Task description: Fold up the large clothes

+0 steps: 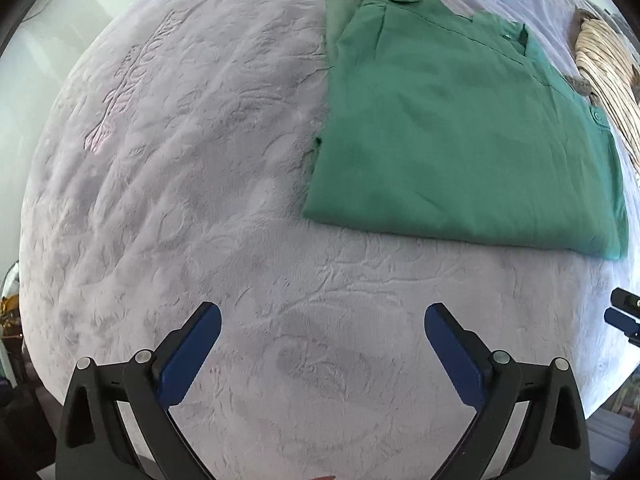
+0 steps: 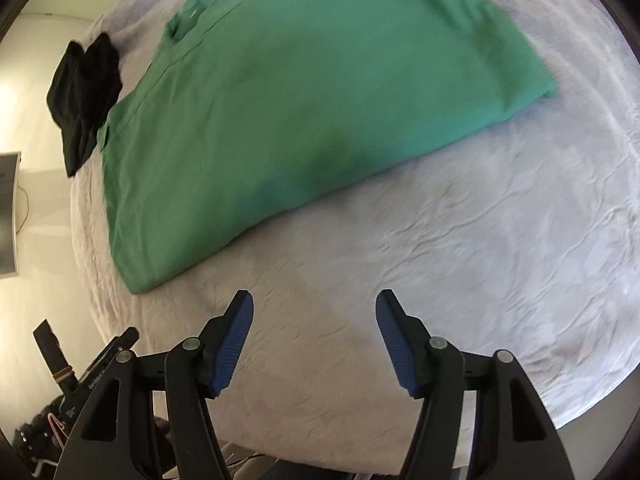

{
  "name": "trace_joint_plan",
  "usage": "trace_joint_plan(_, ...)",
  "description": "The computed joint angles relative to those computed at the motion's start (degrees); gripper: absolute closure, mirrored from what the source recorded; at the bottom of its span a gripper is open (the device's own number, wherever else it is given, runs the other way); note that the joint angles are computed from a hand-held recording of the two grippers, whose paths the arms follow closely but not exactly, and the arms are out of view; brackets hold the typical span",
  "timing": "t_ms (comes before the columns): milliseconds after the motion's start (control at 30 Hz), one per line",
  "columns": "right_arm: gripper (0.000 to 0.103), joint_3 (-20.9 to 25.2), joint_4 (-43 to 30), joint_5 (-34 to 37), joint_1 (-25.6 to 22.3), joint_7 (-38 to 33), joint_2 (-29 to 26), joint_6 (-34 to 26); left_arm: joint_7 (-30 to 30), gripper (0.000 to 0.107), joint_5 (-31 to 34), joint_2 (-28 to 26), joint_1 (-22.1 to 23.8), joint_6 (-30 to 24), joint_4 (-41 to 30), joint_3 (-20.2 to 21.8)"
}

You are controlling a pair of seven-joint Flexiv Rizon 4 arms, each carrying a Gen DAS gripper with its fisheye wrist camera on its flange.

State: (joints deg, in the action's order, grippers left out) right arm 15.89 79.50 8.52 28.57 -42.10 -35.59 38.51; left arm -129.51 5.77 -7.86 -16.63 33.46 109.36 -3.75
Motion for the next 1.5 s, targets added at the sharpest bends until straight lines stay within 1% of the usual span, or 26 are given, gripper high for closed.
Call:
trace_joint_plan(33, 0.031, 0.16, -0.4, -0.01, 0.26, 0.01, -0.23, -0.18, -0.12, 0.005, -0.21, 0.43, 0.06, 0.23, 0.54, 0.15)
trace_joint_plan(67, 0.024, 0.42, -1.01, 0.06, 0.56, -0.18, -0.61, -0.33, -0.18, 0.005, -0.53, 0.88, 0.18, 0.48, 1.11, 0.28)
trace_joint_plan(167, 0.024, 1.07, -3.2, 0.37, 1.34, -1.07, -1.98, -1.05, -0.31, 0.005, -1.68, 2.33, 0.73, 2.57, 3.59, 0.69)
trace_joint_plan(233, 0.024, 1.2, -4.45, 0.38, 1.95, -1.52, -2.78, -1.8, -0.29, 0.005, -1.37, 3.75, 1.29, 2.43, 4.92, 0.98)
trace_joint_plan(333, 0.022, 1.07, -5.88, -0.33, 3.38, -2.67, -3.84, -0.85, 0.36, 0.005, -1.43, 5.1, 2.18, 2.69, 6.65, 1.16)
trace_joint_plan(433, 0.021, 1.16, -8.24, -1.22, 4.65, -4.13, -5.23, -0.87, 3.0, 0.005, -4.53, 6.23, 3.22, 3.87, 9.2, 1.43)
trace_joint_plan(467, 0.009, 1.38, -8.99, -1.22, 4.81, -4.95, -5.6, -1.08, 3.26, 0.005, -5.01, 6.54, 3.45, 4.01, 9.74, 1.4)
trace_joint_plan(500, 0.001, 1.43, -9.82, -1.28, 5.2, -5.28, -6.07, -1.34, 3.18, 0.005, -5.1, 6.89, 3.63, 4.33, 10.24, 1.38)
trace_joint_plan(533, 0.0, 1.36, -10.48, -1.46, 5.67, -5.62, -6.46, -1.23, 3.51, 0.005, -5.62, 7.39, 3.8, 5.12, 11.05, 1.43)
trace_joint_plan(633, 0.0, 1.5, -12.99, -1.3, 6.56, -6.08, -7.88, -2.54, 4.21, 0.005, -6.49, 8.78, 4.32, 6.43, 12.82, 1.51)
trace_joint_plan(700, 0.0, 2.17, -13.65, 0.0, 6.32, -6.75, -8.3, -3.67, 3.78, 0.005, -6.04, 8.51, 4.62, 6.34, 12.43, 1.15)
trace_joint_plan(767, 0.0, 2.61, -14.59, 1.51, 6.37, -6.39, -9.08, -4.96, 4.88, 0.005, -6.09, 8.78, 5.12, 6.5, 12.62, 1.5)
trace_joint_plan(800, 0.0, 2.59, -15.02, 2.01, 6.56, -6.02, -9.48, -5.34, 4.39, 0.005, -5.7, 7.34, 5.31, 6.77, 11.33, 0.92)
trace_joint_plan(833, 0.0, 2.53, -15.06, 2.45, 6.73, -5.6, -9.6, -5.47, 4.59, 0.005, -5.57, 7.44, 5.34, 6.88, 11.49, 1.05)
trace_joint_plan(1067, 0.0, 1.98, -13.69, 3.29, 8.06, -2.34, -9.92, -4.27, 7.19, 0.005, -6.67, 6.25, 6.06, 6.71, 11.38, 1.49)
trace_joint_plan(1300, 0.0, 1.96, -11.72, 3.43, 7.62, -0.42, -8.81, -2.84, 8.65, 0.005, -7.25, 5.13, 6.2, 8.01, 11.17, 1.69)
trace_joint_plan(1500, 0.0, 2.66, -9.25, 5.31, 6.3, 1.1, -8.36, 1.18, 9.59, 0.005, -7.27, 3.36, 5.97, 8.82, 9.67, 1.46)
